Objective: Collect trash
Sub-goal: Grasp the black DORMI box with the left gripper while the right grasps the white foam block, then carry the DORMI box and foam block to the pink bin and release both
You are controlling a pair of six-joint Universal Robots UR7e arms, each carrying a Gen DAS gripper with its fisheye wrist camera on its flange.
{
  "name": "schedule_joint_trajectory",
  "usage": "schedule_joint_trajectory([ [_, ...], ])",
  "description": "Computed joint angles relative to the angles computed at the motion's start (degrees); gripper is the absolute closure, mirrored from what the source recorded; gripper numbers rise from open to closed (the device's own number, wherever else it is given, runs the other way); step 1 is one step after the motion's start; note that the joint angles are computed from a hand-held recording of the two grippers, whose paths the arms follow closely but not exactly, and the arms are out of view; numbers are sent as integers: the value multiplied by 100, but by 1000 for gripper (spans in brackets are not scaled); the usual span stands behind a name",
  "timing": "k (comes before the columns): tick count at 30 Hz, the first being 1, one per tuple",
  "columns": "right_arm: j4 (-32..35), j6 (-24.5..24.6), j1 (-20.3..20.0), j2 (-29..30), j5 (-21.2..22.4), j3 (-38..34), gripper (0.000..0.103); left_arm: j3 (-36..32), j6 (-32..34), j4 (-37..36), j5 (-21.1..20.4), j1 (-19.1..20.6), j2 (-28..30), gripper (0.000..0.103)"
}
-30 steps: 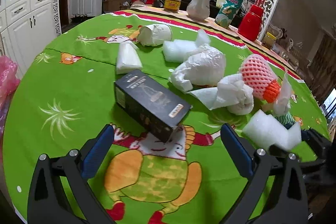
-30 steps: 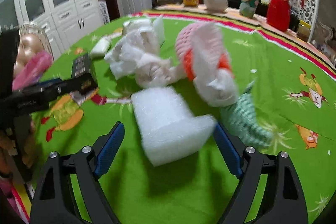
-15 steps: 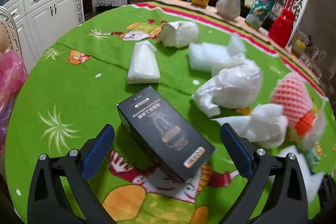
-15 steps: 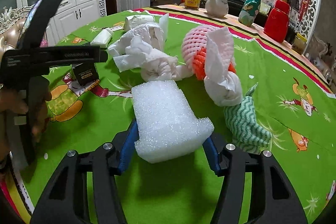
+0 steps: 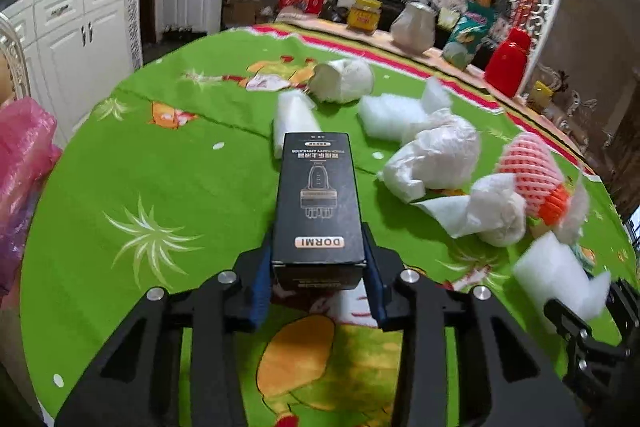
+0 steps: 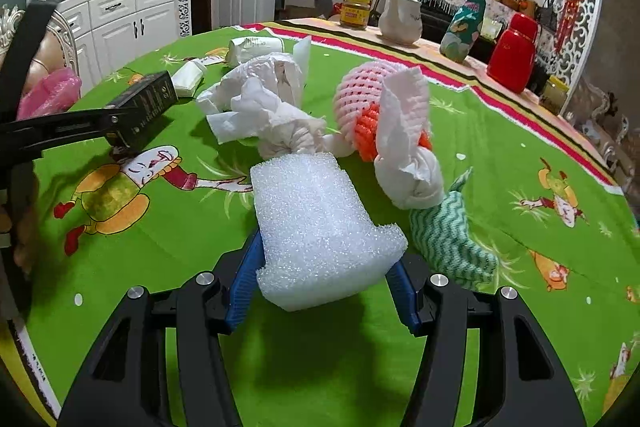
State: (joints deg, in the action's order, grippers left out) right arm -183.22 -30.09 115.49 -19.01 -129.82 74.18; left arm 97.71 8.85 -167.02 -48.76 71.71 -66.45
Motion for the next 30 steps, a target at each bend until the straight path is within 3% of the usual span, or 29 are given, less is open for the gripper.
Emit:
schedule_joint_trajectory([
  [9,-381,-259,50,87,-134,-23,47,702,763,-1146,27,-286,-276,65],
  [18,-1429,-888,185,276,28,-18,47,1064,1084,-1711,-159,-380,-495,65],
  [30,-1546,-893,282,282,287,63,47,1373,1305,-1977,-255,-445,-751,65],
])
